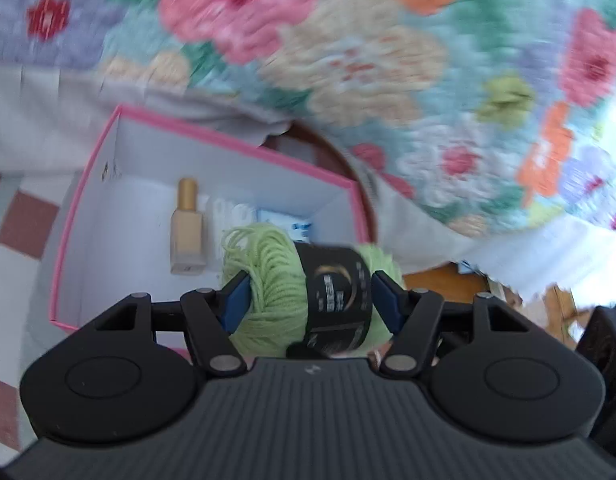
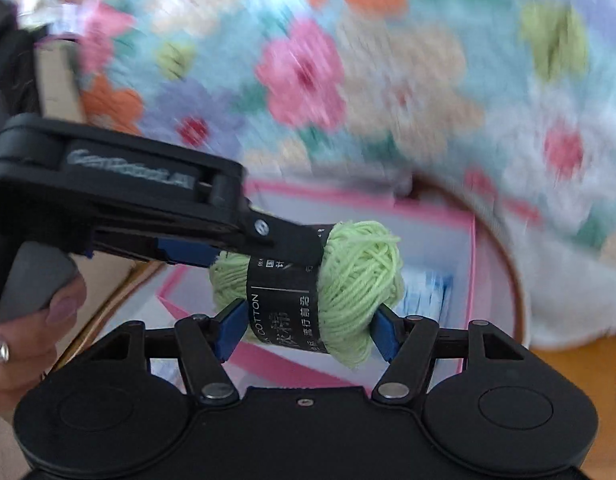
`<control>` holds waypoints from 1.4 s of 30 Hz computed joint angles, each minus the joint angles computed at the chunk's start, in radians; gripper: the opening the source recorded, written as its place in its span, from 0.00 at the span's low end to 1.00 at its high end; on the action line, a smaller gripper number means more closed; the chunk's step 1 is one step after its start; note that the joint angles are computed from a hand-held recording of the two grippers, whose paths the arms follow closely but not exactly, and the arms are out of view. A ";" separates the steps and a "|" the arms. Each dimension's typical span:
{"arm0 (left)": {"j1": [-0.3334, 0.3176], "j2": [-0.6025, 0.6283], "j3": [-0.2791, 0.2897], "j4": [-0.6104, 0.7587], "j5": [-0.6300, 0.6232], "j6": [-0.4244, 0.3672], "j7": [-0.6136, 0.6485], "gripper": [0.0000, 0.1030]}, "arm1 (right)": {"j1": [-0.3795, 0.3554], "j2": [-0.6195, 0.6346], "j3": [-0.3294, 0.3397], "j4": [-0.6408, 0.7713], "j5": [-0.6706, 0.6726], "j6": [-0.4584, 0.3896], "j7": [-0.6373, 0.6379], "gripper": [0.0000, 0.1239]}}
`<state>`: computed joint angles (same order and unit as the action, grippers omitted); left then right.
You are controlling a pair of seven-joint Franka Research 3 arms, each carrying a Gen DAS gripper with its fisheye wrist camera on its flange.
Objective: Organize objects
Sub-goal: 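Carry the yarn ball into the pink box and lower it, then open the left gripper and withdraw from the pink box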
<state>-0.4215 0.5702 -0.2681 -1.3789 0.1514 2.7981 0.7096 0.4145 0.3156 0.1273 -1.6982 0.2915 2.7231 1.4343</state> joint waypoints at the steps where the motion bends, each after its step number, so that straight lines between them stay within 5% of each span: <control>1: 0.010 0.027 -0.015 0.024 -0.016 -0.011 0.014 0.60 | -0.009 0.029 0.000 0.034 0.018 -0.039 0.016 0.56; 9: -0.007 0.211 -0.016 0.249 -0.082 -0.151 0.044 0.60 | 0.008 0.215 -0.046 0.291 -0.084 -0.280 0.089 0.56; 19: -0.043 0.322 0.018 0.425 -0.077 -0.337 0.015 0.59 | 0.013 0.274 -0.052 0.340 -0.120 -0.320 0.105 0.60; 27: -0.056 0.323 0.033 0.409 -0.060 -0.288 0.008 0.57 | -0.031 0.190 -0.008 0.192 -0.020 -0.178 -0.017 0.58; 30: -0.075 0.344 0.046 0.454 -0.044 -0.319 0.007 0.57 | 0.010 0.177 -0.054 0.159 -0.096 -0.132 0.012 0.48; 35: -0.076 0.265 0.051 0.368 -0.028 -0.310 -0.031 0.56 | 0.094 0.117 -0.153 0.084 -0.275 -0.061 0.186 0.45; 38: -0.064 0.164 0.038 0.237 -0.023 -0.231 -0.046 0.56 | 0.032 0.046 -0.089 0.007 -0.213 -0.002 0.159 0.45; 42: -0.080 0.088 0.043 0.233 0.027 -0.342 -0.028 0.56 | 0.000 -0.039 -0.047 -0.074 -0.160 0.062 0.116 0.45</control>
<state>-0.5017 0.6586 -0.2254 -1.1461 0.1787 2.4565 0.6816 0.4145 0.2763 0.0802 -1.7719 0.1319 2.7848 1.5504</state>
